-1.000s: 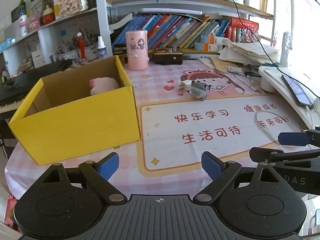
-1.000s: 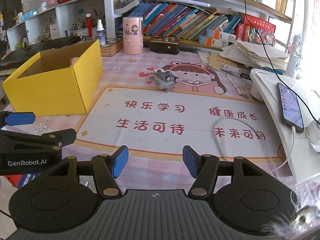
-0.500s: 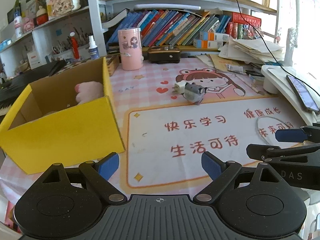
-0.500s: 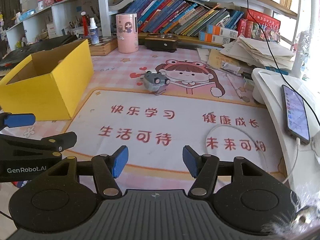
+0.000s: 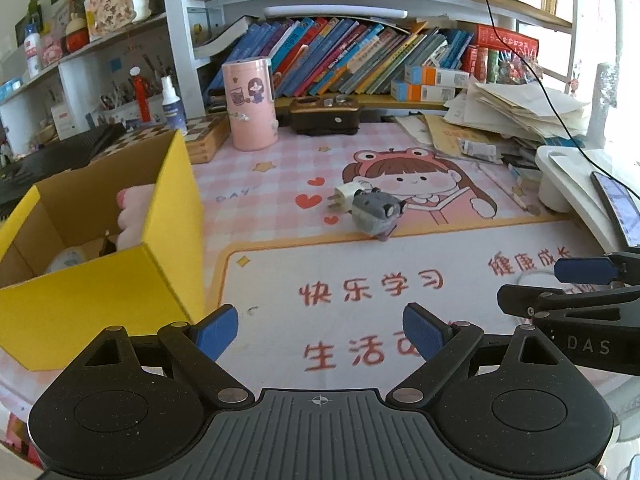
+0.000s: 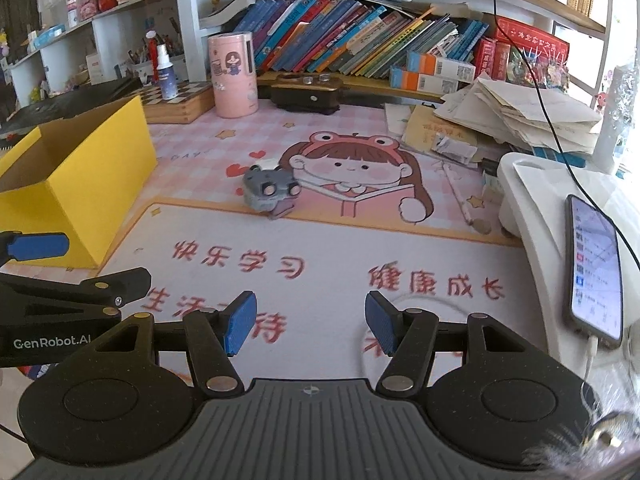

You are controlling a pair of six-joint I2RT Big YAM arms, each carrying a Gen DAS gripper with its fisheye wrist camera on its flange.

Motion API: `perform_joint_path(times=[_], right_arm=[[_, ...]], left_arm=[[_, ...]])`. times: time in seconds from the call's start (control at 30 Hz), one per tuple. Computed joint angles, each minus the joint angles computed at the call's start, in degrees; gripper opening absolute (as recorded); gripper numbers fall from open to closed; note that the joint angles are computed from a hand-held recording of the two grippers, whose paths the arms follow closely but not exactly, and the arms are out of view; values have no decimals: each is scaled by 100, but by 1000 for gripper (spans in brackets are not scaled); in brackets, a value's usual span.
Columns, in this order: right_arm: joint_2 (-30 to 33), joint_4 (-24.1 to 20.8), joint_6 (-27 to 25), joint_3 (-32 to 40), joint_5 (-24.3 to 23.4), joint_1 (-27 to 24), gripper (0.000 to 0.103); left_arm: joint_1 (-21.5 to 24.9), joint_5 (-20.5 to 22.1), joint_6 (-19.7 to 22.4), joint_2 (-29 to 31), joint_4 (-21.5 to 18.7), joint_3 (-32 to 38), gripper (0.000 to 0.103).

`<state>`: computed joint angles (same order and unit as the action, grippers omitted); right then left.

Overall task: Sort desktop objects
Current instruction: 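Withdraw both grippers from the yellow box toward the grey toy car, then grasp the grey toy car with the left gripper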

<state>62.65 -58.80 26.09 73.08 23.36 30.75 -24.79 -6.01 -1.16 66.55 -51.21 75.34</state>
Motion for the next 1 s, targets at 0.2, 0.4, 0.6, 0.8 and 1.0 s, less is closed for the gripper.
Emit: perform_joint_path(times=[0.2,0.4,0.6,0.8,1.0], right_arm=[[-32,236,-357,-70,-420,-508,58],[-3,487,-690,-111,-802,-968,60],[68,710,-883,-108,-1086,-1366,62],[155,838,-982,-90,-1307,-1661,63],[238,871,-1076,-63,-1425,-1833,67]], left_arm=[[-196,-280,-367,335,-28,269,92],[-353,-507,-579,695,36,539,92],[-426,-509,-727,1065,220,790,92],[-466,-476,-771,1469,317,1100,92],[-469,-442,-733,1821,336,1378,92]])
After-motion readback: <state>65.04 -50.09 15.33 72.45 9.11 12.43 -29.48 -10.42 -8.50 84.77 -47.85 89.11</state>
